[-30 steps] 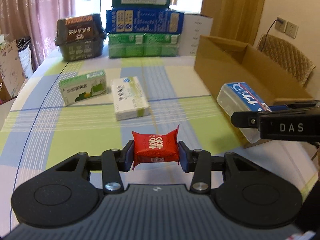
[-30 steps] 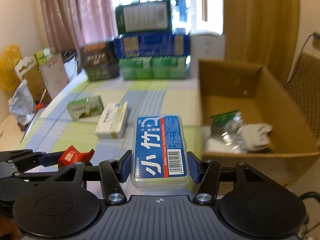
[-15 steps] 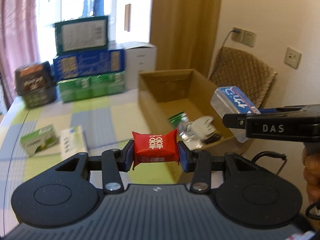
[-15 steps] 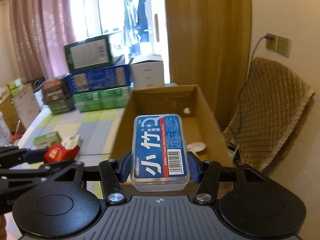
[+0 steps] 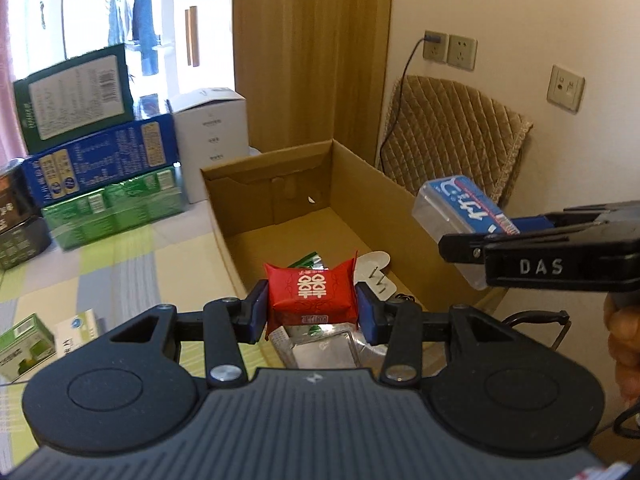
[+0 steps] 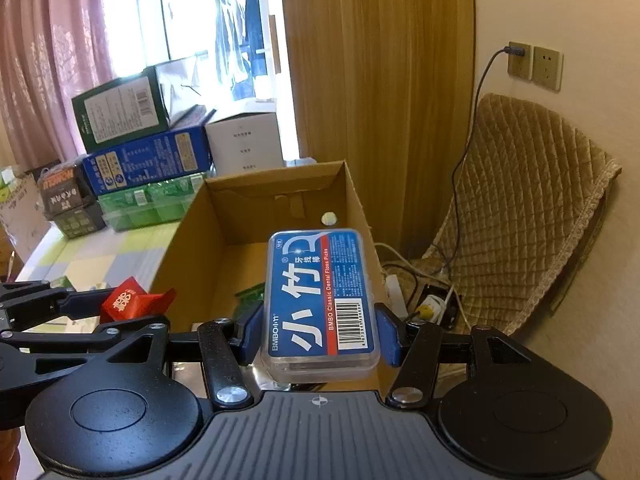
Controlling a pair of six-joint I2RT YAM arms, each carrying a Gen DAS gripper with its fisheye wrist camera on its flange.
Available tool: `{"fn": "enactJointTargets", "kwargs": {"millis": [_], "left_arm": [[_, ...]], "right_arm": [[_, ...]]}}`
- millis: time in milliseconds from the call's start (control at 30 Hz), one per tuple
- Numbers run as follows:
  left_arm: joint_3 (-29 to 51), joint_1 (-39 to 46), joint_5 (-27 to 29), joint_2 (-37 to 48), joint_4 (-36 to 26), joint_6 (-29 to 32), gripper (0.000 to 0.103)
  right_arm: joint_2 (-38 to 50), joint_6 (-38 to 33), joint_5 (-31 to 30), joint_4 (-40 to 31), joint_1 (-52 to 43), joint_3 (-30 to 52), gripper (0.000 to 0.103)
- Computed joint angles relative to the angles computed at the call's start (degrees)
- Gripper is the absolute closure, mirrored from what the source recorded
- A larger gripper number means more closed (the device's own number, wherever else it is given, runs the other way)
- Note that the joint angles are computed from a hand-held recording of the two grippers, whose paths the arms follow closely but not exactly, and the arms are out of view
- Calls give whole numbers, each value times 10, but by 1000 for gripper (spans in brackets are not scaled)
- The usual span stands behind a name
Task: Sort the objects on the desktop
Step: 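Open the left gripper dropping the candy packet while the right gripper releases the toothpick case into the box, then move both open tools back toward the white and green boxes on the table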
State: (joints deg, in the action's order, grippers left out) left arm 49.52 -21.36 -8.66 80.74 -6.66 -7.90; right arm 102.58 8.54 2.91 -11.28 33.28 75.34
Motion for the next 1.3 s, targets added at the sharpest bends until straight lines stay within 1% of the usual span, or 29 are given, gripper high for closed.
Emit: {"fn": "enactJointTargets", "kwargs": {"millis": [100,200,267,367,467,533,567,633,767,967,1067,1100,1267,1300], "left_arm": [[12,6,11,33,16,6,63],[28,19,39,61,27,3,58],[40,22,37,76,24,14,58],[33,31,40,69,33,16,58],[17,42,40,48,36,12,58],[6,47,39,30,32,13,58],[2,49,38,22,29,13,57],[-9,54,36,3,24,14,53],[-33,63,27,-37,12,13,50],[-67,76,26,-91,-19,3,45],[-94,80,21,-135,-37,-5,39],[-104,82,21,-151,-45,-8,36],[-139,96,15,-224,-98,-17,31],[-145,100,14,-240,-108,-18,28]], "right_arm": [[22,-2,-4,-3,-2,19,49],[36,1,-8,-3,-2,31,49],[43,0,-9,-3,-1,37,49],[55,0,-11,-5,1,49,49],[64,6,-20,3,2,56,47],[65,20,-29,7,0,58,25],[60,27,-27,15,1,52,25],[47,31,-23,25,1,38,24],[23,39,-19,25,5,15,24],[-24,58,-13,23,19,-28,23],[-47,68,-10,23,33,-47,21],[-53,71,-10,22,39,-53,20],[-75,81,0,20,76,-74,16],[-77,83,2,19,83,-76,15]]}}
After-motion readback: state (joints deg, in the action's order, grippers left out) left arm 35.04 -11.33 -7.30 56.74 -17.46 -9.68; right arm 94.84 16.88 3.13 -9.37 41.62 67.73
